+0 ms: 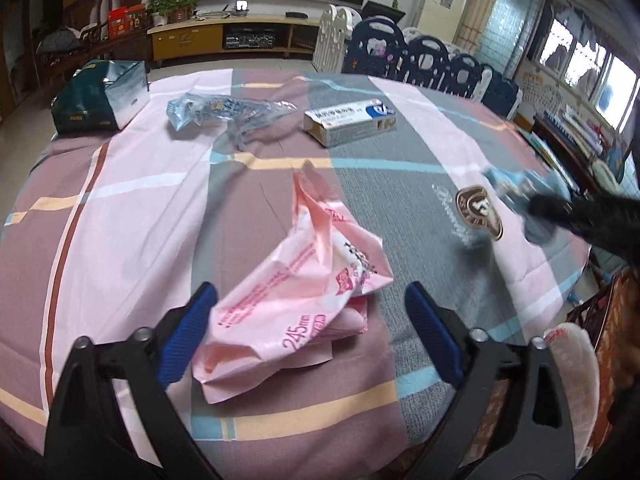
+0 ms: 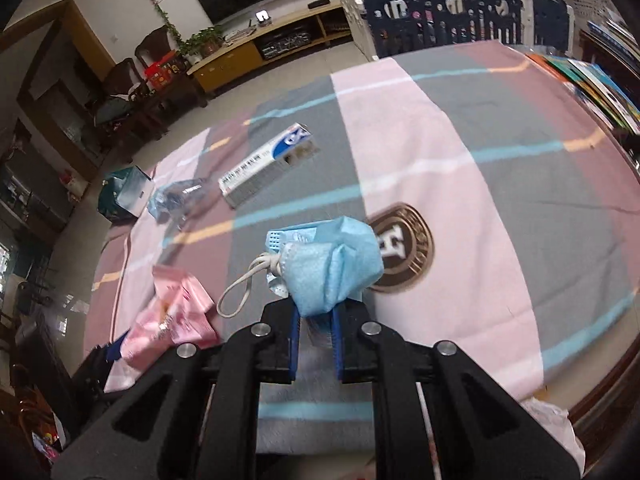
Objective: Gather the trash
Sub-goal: 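Grasp the pink plastic bag with the left tool while the right tool grasps the blue mask, then carry the pink bag and blue mask over the wastebasket and open both tools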
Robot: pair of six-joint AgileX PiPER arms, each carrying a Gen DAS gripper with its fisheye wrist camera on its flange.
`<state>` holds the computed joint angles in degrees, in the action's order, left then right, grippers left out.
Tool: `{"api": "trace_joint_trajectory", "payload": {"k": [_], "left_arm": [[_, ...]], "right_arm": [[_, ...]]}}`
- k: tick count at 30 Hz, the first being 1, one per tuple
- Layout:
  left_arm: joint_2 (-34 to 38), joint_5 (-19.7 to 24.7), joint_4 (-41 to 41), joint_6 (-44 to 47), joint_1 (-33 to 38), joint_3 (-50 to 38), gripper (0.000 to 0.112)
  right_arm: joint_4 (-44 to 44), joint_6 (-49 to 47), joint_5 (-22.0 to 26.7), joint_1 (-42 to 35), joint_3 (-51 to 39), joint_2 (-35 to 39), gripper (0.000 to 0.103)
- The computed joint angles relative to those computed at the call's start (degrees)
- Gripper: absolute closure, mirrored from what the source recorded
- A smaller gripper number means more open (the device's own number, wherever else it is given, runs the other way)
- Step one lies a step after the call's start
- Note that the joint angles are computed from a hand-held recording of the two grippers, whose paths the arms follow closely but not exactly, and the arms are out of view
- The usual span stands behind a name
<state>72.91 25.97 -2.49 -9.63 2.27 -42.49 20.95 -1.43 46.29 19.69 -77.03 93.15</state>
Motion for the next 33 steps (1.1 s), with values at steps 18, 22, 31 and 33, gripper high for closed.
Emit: {"api": "trace_joint_trajectory", "payload": {"k": [18, 22, 31, 33], "left_arm": [[-1.34, 0.63, -26.03, 24.37, 8.85, 2.14, 0.081], [-1.89, 0.24, -27.22, 25.33, 9.52, 2.40, 0.081], [-1.76, 0.89, -31.44, 29.67, 11.54, 2.58, 0.081], [-1.88, 0.83, -31.64, 29.89, 11.67, 2.72, 0.082]], "right_arm": [[-7.73, 9.47, -5.57, 6.55, 13.29, -8.89, 0.089], [-7.24, 10.71, -6.17, 7.85, 13.88, -8.19, 0.089], [-9.48, 14.04, -6.41, 11.59, 14.32, -7.48, 0.089], [-9.50, 14.15, -6.30, 11.89, 14.26, -7.28, 0.089]]}}
